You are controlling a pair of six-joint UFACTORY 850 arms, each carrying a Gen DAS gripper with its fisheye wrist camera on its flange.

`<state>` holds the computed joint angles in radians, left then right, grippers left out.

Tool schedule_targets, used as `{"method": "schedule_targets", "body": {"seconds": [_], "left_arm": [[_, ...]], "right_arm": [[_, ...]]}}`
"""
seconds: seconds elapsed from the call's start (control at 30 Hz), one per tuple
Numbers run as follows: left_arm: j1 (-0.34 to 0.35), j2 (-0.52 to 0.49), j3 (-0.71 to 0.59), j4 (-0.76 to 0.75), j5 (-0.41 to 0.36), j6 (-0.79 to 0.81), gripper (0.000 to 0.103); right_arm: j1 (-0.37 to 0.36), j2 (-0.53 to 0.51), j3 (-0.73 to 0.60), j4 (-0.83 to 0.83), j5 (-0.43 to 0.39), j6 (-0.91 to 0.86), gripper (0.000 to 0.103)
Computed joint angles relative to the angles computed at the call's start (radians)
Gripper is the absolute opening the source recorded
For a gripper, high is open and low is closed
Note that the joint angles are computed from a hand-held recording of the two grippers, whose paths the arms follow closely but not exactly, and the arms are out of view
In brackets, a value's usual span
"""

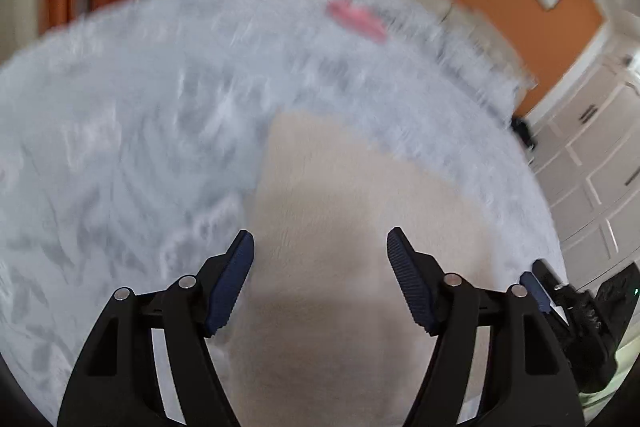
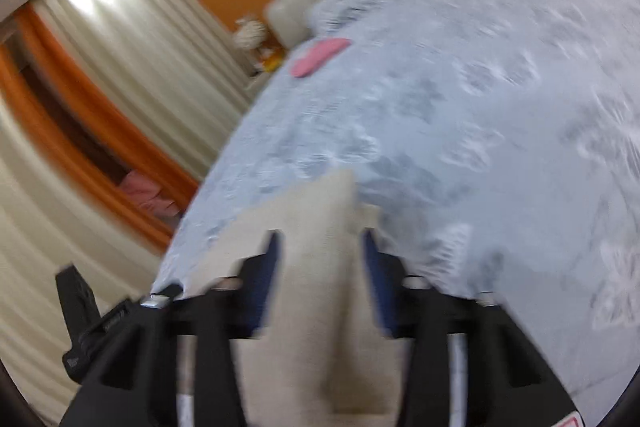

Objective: Fold small clothes
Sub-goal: 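Lower the bundle onto the bed and open both tools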

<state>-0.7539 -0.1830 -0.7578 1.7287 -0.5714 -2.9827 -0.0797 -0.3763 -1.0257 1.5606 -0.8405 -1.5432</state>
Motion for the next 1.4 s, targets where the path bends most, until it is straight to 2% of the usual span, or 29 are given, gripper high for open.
{"method": "schedule_targets", "body": {"seconds": [0.07, 0.13, 0.17, 0.23, 0.27, 0.33, 0.4, 0.5, 0.53, 0.6, 0.67, 0.8, 0.87, 0.93, 1.07, 1.13, 1.23, 1.4], "left_arm": [[-0.026, 0.015, -0.005, 0.076, -0.056, -0.009, 0.070], [-0.037, -0.015, -0.041, 0.047, -0.053, 0.082, 0.075], [-0.036, -0.056, -0.076, -0.022, -0.022, 0.178, 0.075], [-0.022, -0.121, -0.130, -0.173, 0.025, 0.349, 0.073], [-0.021, -0.146, -0.154, -0.256, 0.020, 0.440, 0.073], [-0.045, -0.168, -0.179, -0.326, -0.046, 0.544, 0.073], [-0.054, -0.171, -0.184, -0.340, -0.062, 0.563, 0.073], [-0.053, -0.177, -0.181, -0.344, -0.056, 0.560, 0.075], [-0.051, -0.178, -0.180, -0.340, -0.049, 0.562, 0.076], [-0.050, -0.196, -0.194, -0.345, -0.058, 0.587, 0.079], [-0.054, -0.209, -0.200, -0.357, -0.069, 0.603, 0.080], [-0.043, -0.212, -0.198, -0.335, -0.046, 0.576, 0.081], [-0.046, -0.220, -0.208, -0.354, -0.055, 0.607, 0.082], [-0.046, -0.222, -0.211, -0.363, -0.054, 0.618, 0.082], [-0.043, -0.207, -0.203, -0.370, -0.036, 0.617, 0.082], [-0.048, -0.193, -0.205, -0.422, -0.036, 0.667, 0.082], [-0.064, -0.160, -0.224, -0.607, -0.059, 0.828, 0.082], [-0.081, -0.076, -0.158, -0.721, 0.018, 0.822, 0.082]], "right_arm": [[0.020, 0.001, -0.003, -0.032, -0.014, -0.019, 0.003], [0.066, -0.027, -0.026, -0.119, 0.059, 0.018, 0.002], [0.096, -0.055, -0.039, -0.183, 0.123, 0.066, 0.000], [0.107, -0.088, -0.040, -0.186, 0.153, 0.072, 0.000], [0.101, -0.083, -0.041, -0.185, 0.138, 0.087, 0.000], [0.097, -0.034, -0.027, -0.157, 0.136, 0.065, 0.000], [0.103, 0.012, 0.008, -0.090, 0.172, -0.038, 0.000], [0.134, -0.033, -0.006, -0.187, 0.249, 0.008, 0.000], [0.138, -0.041, -0.007, -0.193, 0.261, 0.018, 0.000], [0.133, -0.029, -0.020, -0.194, 0.234, 0.050, 0.000], [0.125, 0.005, -0.004, -0.132, 0.220, -0.011, 0.003], [0.162, -0.025, 0.006, -0.163, 0.310, -0.037, 0.003], [0.159, -0.024, 0.019, -0.111, 0.307, -0.082, 0.002], [0.156, -0.013, 0.008, -0.151, 0.298, -0.019, 0.002], [0.130, 0.033, 0.035, -0.177, 0.235, 0.052, 0.009], [0.130, 0.083, 0.064, -0.205, 0.242, 0.059, 0.009], [0.124, 0.143, 0.108, -0.223, 0.230, 0.072, 0.009], [0.119, 0.202, 0.163, -0.307, 0.259, 0.119, 0.009]]}}
